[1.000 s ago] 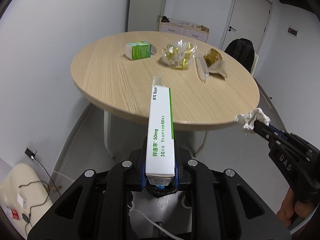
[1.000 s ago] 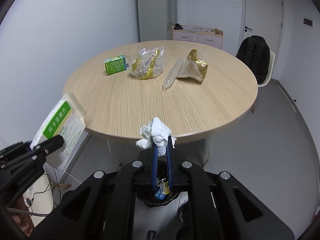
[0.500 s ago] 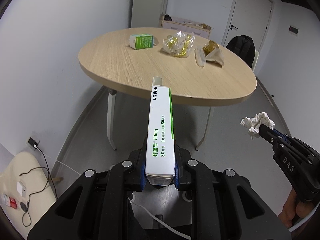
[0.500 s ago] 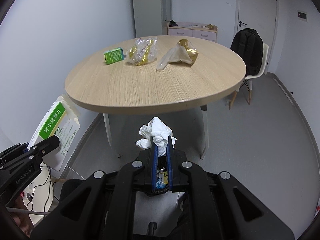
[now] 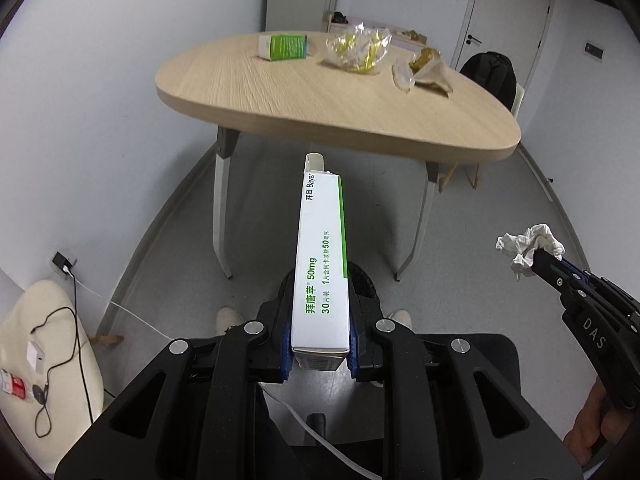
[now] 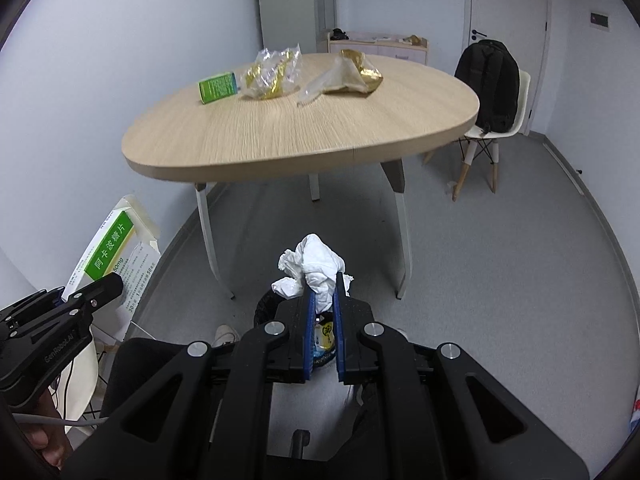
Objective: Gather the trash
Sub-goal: 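Lift the medicine box and tissue and carry them down toward the bin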
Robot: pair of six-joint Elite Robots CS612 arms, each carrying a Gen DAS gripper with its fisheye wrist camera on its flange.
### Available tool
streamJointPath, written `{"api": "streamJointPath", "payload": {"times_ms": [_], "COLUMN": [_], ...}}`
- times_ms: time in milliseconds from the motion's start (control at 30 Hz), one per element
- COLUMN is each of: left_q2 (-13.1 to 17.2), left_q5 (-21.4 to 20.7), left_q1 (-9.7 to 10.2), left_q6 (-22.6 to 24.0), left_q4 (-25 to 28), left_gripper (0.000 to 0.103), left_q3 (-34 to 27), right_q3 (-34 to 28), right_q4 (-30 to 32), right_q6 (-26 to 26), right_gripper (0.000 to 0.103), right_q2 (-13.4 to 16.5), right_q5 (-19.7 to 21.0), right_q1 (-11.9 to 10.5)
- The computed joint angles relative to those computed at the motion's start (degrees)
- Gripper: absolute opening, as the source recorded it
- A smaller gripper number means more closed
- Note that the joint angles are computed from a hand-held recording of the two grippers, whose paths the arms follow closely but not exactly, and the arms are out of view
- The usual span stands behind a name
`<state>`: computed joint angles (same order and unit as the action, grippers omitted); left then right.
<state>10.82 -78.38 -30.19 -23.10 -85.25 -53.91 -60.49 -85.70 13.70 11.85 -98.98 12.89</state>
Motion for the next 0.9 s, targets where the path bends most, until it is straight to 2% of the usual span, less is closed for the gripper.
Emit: {"api": "streamJointPath", "payload": {"times_ms": [300,533,900], "left_q2": [-0.2,-1.1,-3.1], "left_q5": [-2.9,-4.1,-6.4], "left_q1": [0.87,1.31,2.11], "left_q6": [-0.9,-1.0,-0.4], "left_q4": [-0.1,-0.5,-4.2], "left_gripper": [0.019,0.019,0.019], "left_q3": [3.4,7.4,16.0], "right_q3": [2.1,6.7,13.9], "right_q4": [0.4,0.2,-1.3], "right_q6": [0.4,0.7,1.7], "right_gripper": [0.007,0.007,0.007], "right_q2": [0.2,-0.9,-2.3], "right_q5": [0.3,1.4,2.7], "right_q1": [-0.3,-0.6,-1.2]}}
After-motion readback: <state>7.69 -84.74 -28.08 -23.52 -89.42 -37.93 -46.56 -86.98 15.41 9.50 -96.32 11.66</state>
